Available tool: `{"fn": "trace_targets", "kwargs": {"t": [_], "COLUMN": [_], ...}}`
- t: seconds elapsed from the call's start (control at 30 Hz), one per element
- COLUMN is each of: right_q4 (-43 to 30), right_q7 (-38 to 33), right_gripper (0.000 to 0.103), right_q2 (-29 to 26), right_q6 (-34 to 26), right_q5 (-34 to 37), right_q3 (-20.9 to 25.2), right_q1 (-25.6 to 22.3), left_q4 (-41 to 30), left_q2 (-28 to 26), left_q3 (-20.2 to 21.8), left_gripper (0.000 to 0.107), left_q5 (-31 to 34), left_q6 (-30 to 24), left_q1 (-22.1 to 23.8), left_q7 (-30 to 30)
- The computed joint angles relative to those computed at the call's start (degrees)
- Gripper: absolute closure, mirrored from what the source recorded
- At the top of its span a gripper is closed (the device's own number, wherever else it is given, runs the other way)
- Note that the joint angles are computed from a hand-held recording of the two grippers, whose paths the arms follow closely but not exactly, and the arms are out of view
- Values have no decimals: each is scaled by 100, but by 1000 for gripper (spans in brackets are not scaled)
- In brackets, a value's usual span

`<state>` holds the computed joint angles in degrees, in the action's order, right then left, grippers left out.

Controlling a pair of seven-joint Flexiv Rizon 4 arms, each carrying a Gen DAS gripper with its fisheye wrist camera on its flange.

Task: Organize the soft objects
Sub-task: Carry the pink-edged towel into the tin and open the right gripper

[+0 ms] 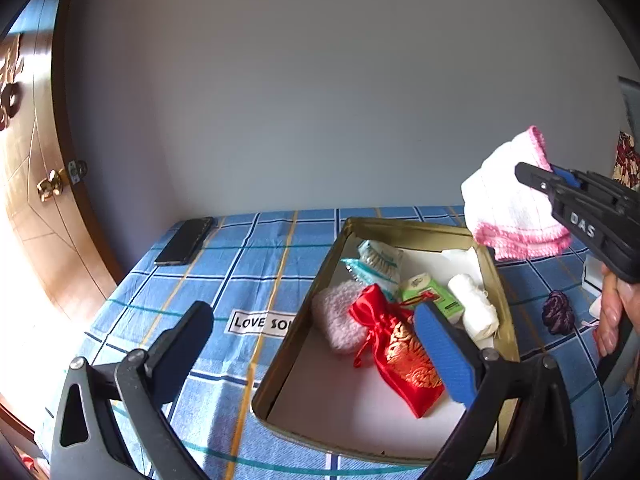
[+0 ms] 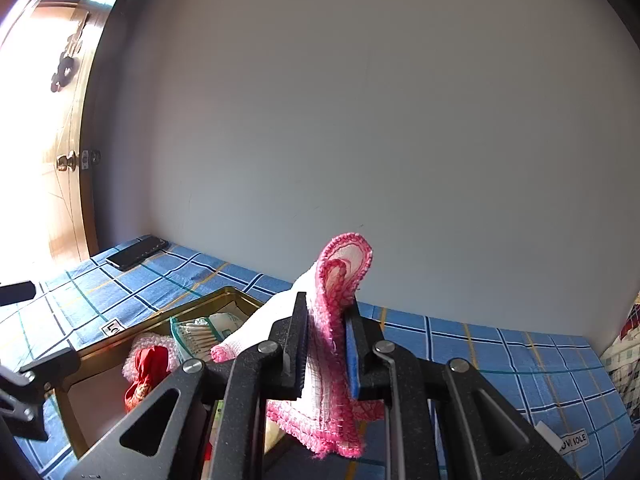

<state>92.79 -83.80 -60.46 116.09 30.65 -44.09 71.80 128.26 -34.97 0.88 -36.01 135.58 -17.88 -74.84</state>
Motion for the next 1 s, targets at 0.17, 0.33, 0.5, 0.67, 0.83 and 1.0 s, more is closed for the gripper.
{"fn": "trace_targets", "kwargs": {"t": [0.17,0.33,0.5,0.67,0.83,1.0], "right_q4": [-211,-420,-533,-521,-475,-375], "right_q7": [205,666,1082,1400,1707,1737], "right_gripper": [86,86,86,86,86,86], "right_q2": [-323,-593,-750,-791,-765,-668], "right_q6": [-307,-626,-828,-838,-829,-761], "right_q5": [-13,-265,-602,-1011,-1378,-1611], "right_q3": [-356,-618,-757,-745,-709,-558], "right_q1": [151,177,189,200,170,175], "left_q4": [147,266,334,404,453,507], "left_q2": [18,39,58,101,115,116], "left_q3": [-14,-9,14,18,10,40], "left_gripper": [5,5,5,5,5,5], "left_q5": [137,297,406,536,652,614], "left_q6": [45,86,107,149,167,237], "left_q1": [126,246,310,396,452,416], "left_q7": [-203,-413,-535,-677,-798,-838]}}
